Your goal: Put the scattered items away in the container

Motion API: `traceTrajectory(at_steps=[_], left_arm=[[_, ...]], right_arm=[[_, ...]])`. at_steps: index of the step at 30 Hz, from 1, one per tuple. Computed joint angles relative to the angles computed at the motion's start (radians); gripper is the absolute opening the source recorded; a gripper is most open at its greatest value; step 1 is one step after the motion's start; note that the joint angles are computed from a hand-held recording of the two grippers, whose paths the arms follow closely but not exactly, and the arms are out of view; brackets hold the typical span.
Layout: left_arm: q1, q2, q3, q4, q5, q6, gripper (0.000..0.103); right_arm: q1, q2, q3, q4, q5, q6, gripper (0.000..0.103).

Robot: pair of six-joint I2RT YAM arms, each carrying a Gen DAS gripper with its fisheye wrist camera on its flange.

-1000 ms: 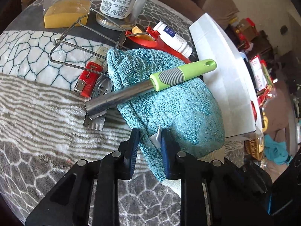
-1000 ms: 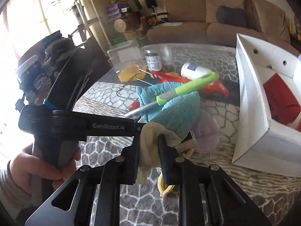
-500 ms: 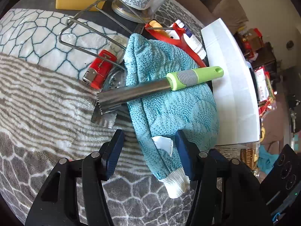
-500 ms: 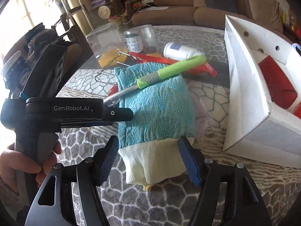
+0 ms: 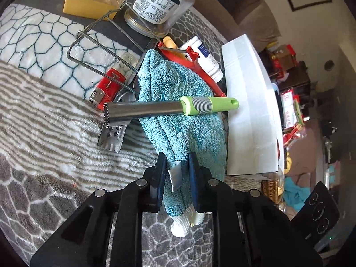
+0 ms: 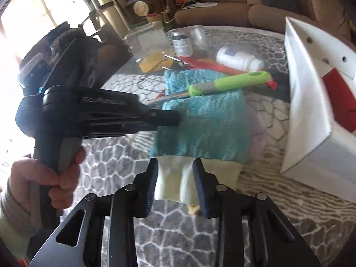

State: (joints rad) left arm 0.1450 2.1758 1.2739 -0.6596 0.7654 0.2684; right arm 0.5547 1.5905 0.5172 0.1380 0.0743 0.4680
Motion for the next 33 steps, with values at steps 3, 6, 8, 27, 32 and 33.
traceTrajectory(at_steps=[3, 6, 8, 27, 32, 33], left_arm=[[0.008, 0.006, 0.021, -0.046, 0.017, 0.030, 0.018], [0.002, 0.008, 0.024, -0.062, 0.019, 0.037, 0.018], [-0.005, 0.010, 0.014, -0.049, -0.006, 0.025, 0.018], [0.032, -0.186, -0.052, -0.173, 0.090, 0.121, 0.018], [0.049, -0.279, 0.021, -0.367, 0.105, 0.181, 0.018], [0.051, -0.293, 0.045, -0.410, 0.111, 0.191, 0.018]], right_arm=[[-0.061, 0.002, -0.032, 0.045, 0.005, -0.004, 0.085], [-0.154, 0.109, -0.027, 0.147, -0.125, 0.003, 0.085], [-0.189, 0.183, -0.015, 0.202, -0.190, 0.025, 0.078], [-0.010, -0.202, -0.055, 0.016, -0.098, 0.010, 0.027], [-0.033, -0.416, -0.016, -0.161, -0.147, 0.015, 0.027], [-0.036, -0.456, -0.005, -0.196, -0.150, 0.015, 0.027]])
